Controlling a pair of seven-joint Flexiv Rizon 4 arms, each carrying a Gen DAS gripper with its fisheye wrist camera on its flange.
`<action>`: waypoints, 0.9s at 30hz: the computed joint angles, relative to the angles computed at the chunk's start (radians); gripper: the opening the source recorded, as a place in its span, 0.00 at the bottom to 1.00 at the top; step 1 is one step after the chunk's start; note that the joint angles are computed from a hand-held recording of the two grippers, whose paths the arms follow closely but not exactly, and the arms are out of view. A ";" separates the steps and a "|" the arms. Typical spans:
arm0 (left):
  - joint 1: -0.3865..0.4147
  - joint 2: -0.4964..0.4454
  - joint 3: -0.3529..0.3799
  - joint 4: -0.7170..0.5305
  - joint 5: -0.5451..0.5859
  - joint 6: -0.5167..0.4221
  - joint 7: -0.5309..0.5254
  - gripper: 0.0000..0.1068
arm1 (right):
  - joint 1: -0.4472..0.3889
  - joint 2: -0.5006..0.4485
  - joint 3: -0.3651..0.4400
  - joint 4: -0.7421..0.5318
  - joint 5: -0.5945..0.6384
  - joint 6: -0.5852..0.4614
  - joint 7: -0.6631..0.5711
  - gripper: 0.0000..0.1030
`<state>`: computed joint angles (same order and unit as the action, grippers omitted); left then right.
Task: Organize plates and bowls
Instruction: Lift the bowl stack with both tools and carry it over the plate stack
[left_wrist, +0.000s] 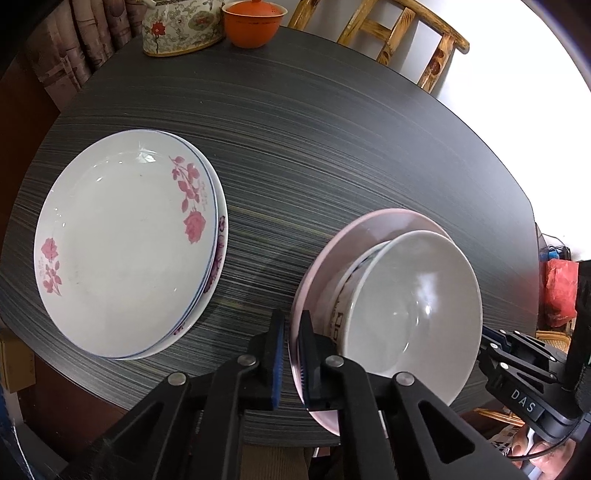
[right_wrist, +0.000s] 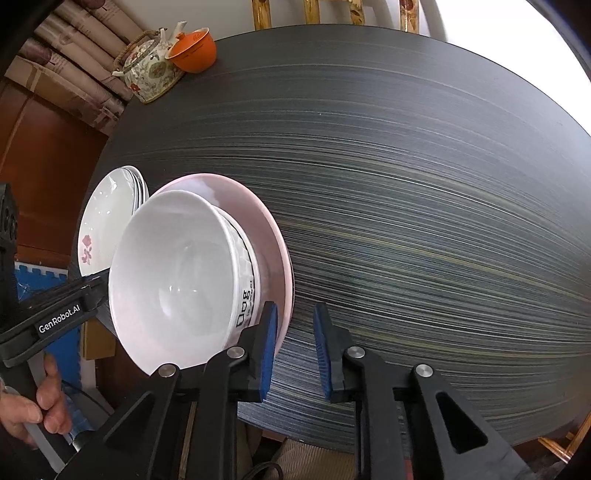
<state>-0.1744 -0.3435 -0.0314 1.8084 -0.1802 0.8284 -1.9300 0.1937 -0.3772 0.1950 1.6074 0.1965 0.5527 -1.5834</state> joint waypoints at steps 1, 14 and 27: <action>0.000 -0.001 -0.001 -0.001 0.002 0.001 0.002 0.04 | 0.001 -0.002 0.000 -0.001 0.000 0.000 0.000 0.18; -0.019 -0.007 0.006 -0.016 0.044 -0.004 -0.023 0.02 | 0.002 -0.026 0.003 -0.016 -0.001 -0.010 -0.009 0.16; -0.042 -0.041 0.002 -0.057 0.080 -0.005 -0.040 0.02 | 0.004 -0.012 -0.005 0.006 -0.027 0.012 -0.008 0.09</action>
<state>-0.2163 -0.3841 -0.0294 1.7509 -0.1000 0.8233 -1.9695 0.1973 -0.3891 0.1899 1.6131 0.1698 0.5648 -1.5916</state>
